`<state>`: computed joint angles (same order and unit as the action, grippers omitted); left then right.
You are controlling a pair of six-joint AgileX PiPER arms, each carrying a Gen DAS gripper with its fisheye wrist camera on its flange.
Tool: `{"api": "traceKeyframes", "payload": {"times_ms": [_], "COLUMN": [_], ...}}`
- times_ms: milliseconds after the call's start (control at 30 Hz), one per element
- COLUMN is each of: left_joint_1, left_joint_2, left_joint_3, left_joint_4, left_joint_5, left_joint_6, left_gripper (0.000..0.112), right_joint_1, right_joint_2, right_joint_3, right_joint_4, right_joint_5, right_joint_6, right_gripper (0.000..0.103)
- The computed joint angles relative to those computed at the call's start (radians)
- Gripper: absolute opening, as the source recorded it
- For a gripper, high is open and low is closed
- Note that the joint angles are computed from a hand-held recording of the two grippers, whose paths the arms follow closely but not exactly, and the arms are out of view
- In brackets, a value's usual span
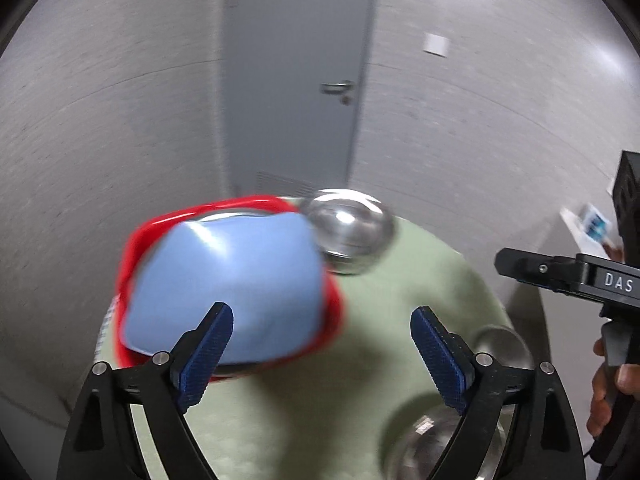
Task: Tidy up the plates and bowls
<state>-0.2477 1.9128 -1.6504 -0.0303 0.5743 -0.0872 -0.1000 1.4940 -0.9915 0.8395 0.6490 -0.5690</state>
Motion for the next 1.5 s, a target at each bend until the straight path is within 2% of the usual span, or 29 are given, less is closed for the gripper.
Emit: {"api": "traceKeyframes", "payload": {"times_ms": [233,367,500,633,667,733,767,833,867,900,933,1000,1067,1300,1400,1500], "left_joint_1": [-0.034,-0.041,-0.042,-0.041,-0.036,-0.03,-0.029,-0.025,-0.021,-0.018,-0.017,-0.014,0.001,0.032,0.047,0.058], "left_joint_2": [-0.022,-0.004,0.01,0.03,0.032,0.04,0.042,0.06,0.073,0.093,0.102,0.11,0.109,0.066,0.053,0.058], "left_joint_3": [0.088,0.131,0.158,0.152,0.162,0.166,0.17,0.165,0.154,0.134,0.119,0.112,0.106,0.091,0.057,-0.014], "left_joint_4": [-0.103,-0.119,-0.123,-0.145,-0.169,-0.206,-0.226,-0.271,-0.296,-0.324,-0.318,-0.321,-0.339,-0.363,-0.361,-0.364], "left_joint_5": [-0.013,-0.017,-0.003,0.025,0.028,0.046,0.058,0.077,0.1,0.129,0.147,0.148,0.151,0.135,0.137,0.158], "left_joint_6": [0.172,0.213,0.242,0.284,0.315,0.355,0.375,0.422,0.451,0.483,0.486,0.493,0.497,0.498,0.472,0.44], "left_gripper": [0.088,0.088,0.086,0.081,0.079,0.067,0.063,0.042,0.037,0.032,0.032,0.031,0.031,0.03,0.03,0.03], "right_joint_1": [-0.093,-0.07,0.044,0.08,0.081,0.08,0.079,0.09,0.092,0.085,0.072,0.071,0.097,0.128,0.136,0.094], "right_joint_2": [-0.143,-0.236,-0.31,-0.335,-0.334,-0.316,-0.295,-0.258,-0.234,-0.219,-0.218,-0.191,-0.185,-0.201,-0.205,-0.169], "right_joint_3": [0.198,0.338,0.467,0.559,0.583,0.608,0.617,0.622,0.624,0.63,0.642,0.647,0.638,0.571,0.504,0.419], "right_joint_4": [0.016,-0.003,-0.076,-0.092,-0.055,0.007,0.068,0.149,0.198,0.256,0.3,0.367,0.354,0.251,0.178,0.169], "right_joint_5": [0.001,-0.052,-0.174,-0.22,-0.23,-0.239,-0.241,-0.246,-0.247,-0.243,-0.23,-0.23,-0.25,-0.211,-0.179,-0.111], "right_joint_6": [-0.056,-0.034,0.096,0.162,0.141,0.09,0.035,-0.033,-0.076,-0.135,-0.18,-0.244,-0.217,-0.121,-0.066,-0.092], "right_gripper": [0.071,0.071,0.07,0.061,0.059,0.051,0.048,0.035,0.033,0.026,0.02,0.019,0.019,0.018,0.017,0.017]}}
